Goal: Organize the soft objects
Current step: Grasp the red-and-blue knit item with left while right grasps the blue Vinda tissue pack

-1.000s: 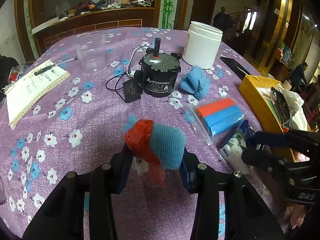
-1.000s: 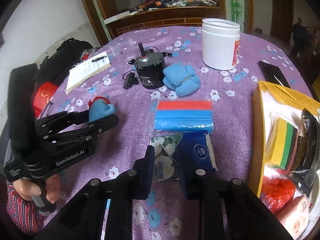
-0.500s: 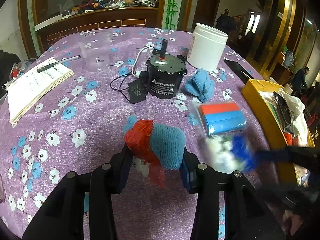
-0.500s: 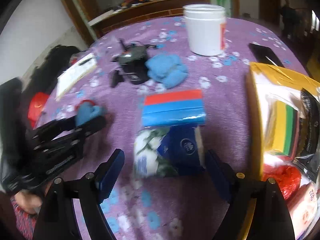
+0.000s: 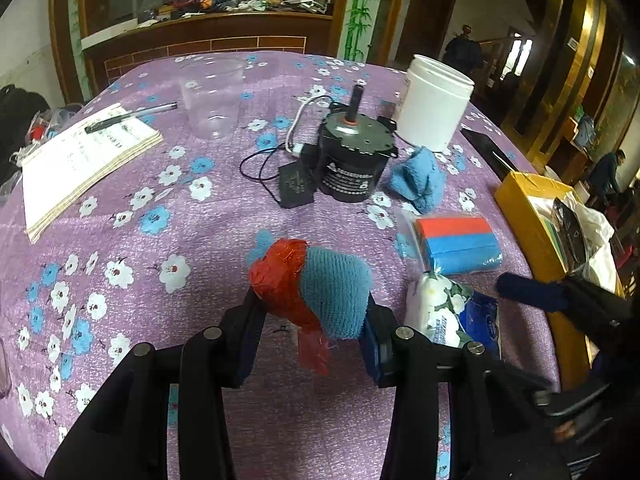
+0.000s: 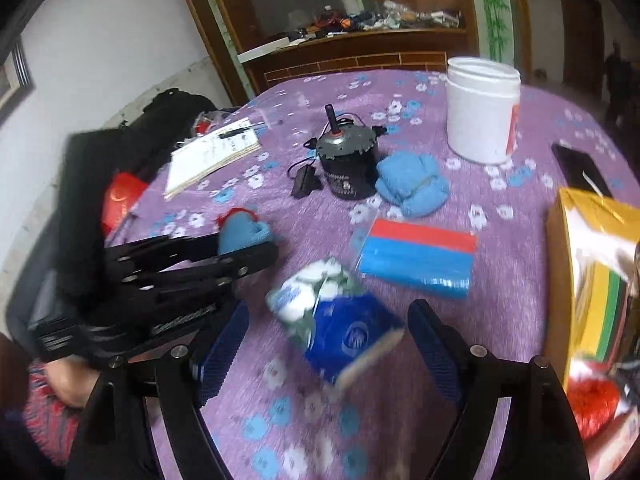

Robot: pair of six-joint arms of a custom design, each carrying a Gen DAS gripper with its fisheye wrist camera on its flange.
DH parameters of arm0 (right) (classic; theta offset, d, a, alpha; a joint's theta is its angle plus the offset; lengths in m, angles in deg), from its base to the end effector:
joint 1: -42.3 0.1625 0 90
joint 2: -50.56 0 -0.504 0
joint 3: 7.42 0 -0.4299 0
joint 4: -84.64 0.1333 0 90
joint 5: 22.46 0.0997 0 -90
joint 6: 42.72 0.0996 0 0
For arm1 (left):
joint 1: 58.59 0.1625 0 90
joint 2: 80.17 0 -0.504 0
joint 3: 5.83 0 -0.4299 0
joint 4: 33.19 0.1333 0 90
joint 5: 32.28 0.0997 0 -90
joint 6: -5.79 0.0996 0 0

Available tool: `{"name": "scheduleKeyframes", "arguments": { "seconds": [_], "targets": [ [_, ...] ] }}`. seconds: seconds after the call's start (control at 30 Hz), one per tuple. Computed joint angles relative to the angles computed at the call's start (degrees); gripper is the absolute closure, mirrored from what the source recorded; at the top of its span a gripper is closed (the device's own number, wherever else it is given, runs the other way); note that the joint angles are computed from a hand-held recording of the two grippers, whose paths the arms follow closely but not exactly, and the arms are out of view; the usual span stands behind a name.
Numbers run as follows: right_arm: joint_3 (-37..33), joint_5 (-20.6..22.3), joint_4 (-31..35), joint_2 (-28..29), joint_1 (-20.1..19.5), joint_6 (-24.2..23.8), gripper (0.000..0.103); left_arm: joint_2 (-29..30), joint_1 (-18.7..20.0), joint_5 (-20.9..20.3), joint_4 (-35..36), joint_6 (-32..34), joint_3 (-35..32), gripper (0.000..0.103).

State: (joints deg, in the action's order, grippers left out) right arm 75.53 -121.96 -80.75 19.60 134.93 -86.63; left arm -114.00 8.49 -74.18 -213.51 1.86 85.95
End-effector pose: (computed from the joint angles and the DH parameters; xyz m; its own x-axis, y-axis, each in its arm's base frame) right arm 0.1547 -0.8212 0.0325 -0.6828 -0.6212 0.3846 -0.7157 0.6745 -0.1811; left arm -0.1075 -0.7869 0.0759 -0.7910 -0.1600 -0.5905 0.2754 0.7688 -0.5772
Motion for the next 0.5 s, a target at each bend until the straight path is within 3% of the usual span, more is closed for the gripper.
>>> {"name": "scheduleKeyframes", "arguments": {
  "seconds": [0.23, 0.37, 0.5],
  "targets": [
    [-1.17, -3.37, 1.71, 1.76, 0.25, -1.96, 0.018, -0.37, 0.26, 0.28, -0.27, -1.04, 0.19, 0.063],
    [-0.28, -1.57, 11.96, -0.82, 0.22, -2.3, 0.02, -0.48, 0.47, -0.03, 0.56, -1.64, -0.04, 0.063],
    [1.1, -3.06, 6.79, -0.61, 0.64, -3.76, 0.02, -0.41, 0.37, 0.08, 0.49, -1.28, -0.05, 0.063]
  ]
}}
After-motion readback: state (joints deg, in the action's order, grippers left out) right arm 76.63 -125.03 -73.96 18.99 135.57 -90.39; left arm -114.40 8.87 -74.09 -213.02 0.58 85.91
